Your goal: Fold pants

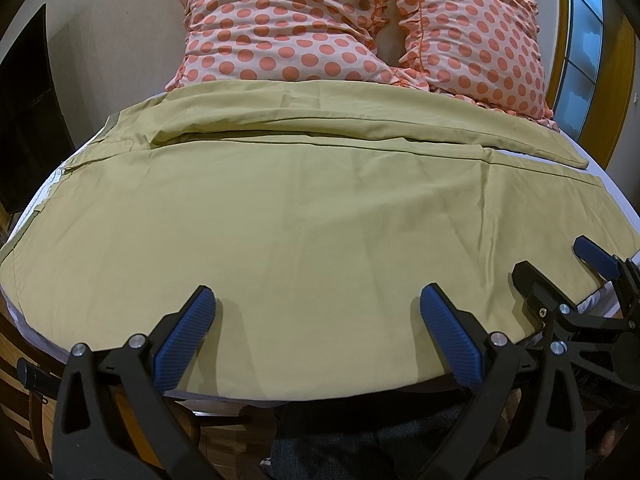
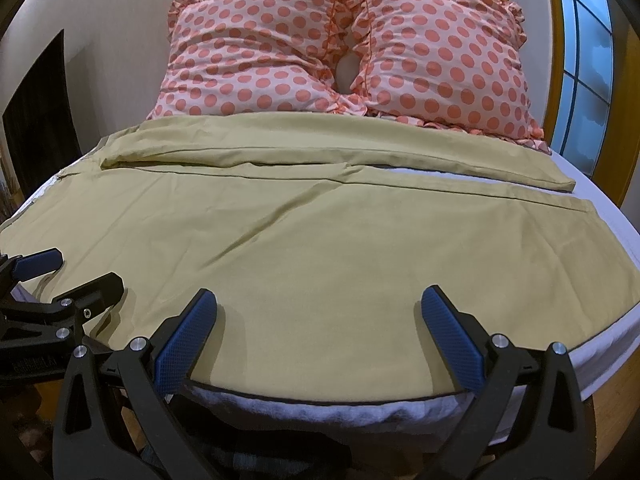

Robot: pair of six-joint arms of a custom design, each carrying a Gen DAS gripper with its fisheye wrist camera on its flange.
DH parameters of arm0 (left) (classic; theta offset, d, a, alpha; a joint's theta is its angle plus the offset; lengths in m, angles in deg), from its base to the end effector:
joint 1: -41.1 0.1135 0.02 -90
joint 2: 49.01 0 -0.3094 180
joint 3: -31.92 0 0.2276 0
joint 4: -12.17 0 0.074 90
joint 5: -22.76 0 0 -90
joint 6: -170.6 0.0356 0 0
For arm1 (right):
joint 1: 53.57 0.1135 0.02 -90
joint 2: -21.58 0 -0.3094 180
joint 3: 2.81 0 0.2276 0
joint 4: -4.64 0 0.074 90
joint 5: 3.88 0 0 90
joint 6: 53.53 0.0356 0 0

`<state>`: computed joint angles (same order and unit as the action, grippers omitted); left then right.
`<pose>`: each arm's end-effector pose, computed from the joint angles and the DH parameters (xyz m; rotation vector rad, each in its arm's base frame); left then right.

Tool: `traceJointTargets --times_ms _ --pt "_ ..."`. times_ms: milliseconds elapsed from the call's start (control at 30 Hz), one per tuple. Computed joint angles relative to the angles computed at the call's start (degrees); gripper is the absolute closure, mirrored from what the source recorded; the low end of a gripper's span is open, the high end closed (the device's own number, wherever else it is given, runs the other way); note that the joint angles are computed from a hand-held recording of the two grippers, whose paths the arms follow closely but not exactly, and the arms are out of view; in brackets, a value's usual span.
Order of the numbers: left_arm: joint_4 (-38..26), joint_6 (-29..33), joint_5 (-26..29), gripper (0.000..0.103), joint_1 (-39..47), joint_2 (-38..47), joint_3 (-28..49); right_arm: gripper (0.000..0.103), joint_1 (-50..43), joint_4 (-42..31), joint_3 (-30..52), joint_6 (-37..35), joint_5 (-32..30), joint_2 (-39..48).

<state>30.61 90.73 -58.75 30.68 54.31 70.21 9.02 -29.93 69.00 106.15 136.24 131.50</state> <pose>0.2571 -0.0526 0.1289 0.4935 2.3281 -0.1790 0.1777 0.2833 0.1715 0.2959 2.2121 -0.1111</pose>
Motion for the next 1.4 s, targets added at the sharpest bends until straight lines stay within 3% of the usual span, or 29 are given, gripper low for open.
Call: traceJointTargets --times_ms 133,267,400,533,600,633,667,767,867,1033,1133,1267,1400 --pt "1.14 1.03 0.95 0.002 0.46 0.19 -0.52 0.001 0.06 3.93 -2.14 -2.51 1.07 -0.45" --pt "-2.72 2.25 1.75 0.002 1.28 0.03 2.07 0.001 -2.61 8.91 -5.19 -9.89 -3.61 -3.54" --pt "-7.43 2.42 3.96 0.002 4.38 -1.15 6.76 0.001 -8.22 3.57 -6.51 -10.35 -5.05 -10.79" --pt "-10.87 1.17 5.44 0.002 5.93 -2.08 12.37 0.001 -23.65 -2.02 -3.43 -18.24 -8.16 -19.17" --pt "-12.13 0.83 5.92 0.002 6.07 -1.83 15.09 0.001 -33.38 -3.83 0.43 -22.01 -11.68 -18.58" --pt "-13.34 0.75 6.06 0.002 5.87 -1.17 17.33 0.005 -39.77 -5.19 3.83 -23.32 -14.65 -16.47" --pt "-13.54 0.64 6.10 0.002 5.64 -1.15 17.83 0.015 -45.03 -6.04 6.90 -23.85 -17.68 -13.90" --pt "-15.73 0.25 5.83 0.002 4.96 1.00 21.99 0.034 -59.00 -12.82 20.45 -21.45 -26.56 -1.94" --pt "-16.62 -0.10 5.42 0.002 4.71 3.02 24.26 0.040 -64.81 -19.68 32.58 -17.78 -28.79 8.21" --pt "-17.99 -0.50 5.59 0.002 4.99 6.14 27.67 0.041 -68.44 -29.93 48.27 -13.58 -26.85 20.75" --pt "-18.46 -0.50 5.52 0.002 5.05 7.64 29.07 0.045 -68.07 -24.25 44.25 -15.25 -23.39 20.37" --pt "-18.84 -1.13 6.65 0.002 5.48 8.86 29.93 0.088 -68.17 -8.18 28.40 -19.52 -22.95 13.41" --pt "-21.14 -2.61 10.02 0.002 6.59 9.75 31.22 0.098 -71.78 11.02 11.77 -19.54 -31.94 5.71"
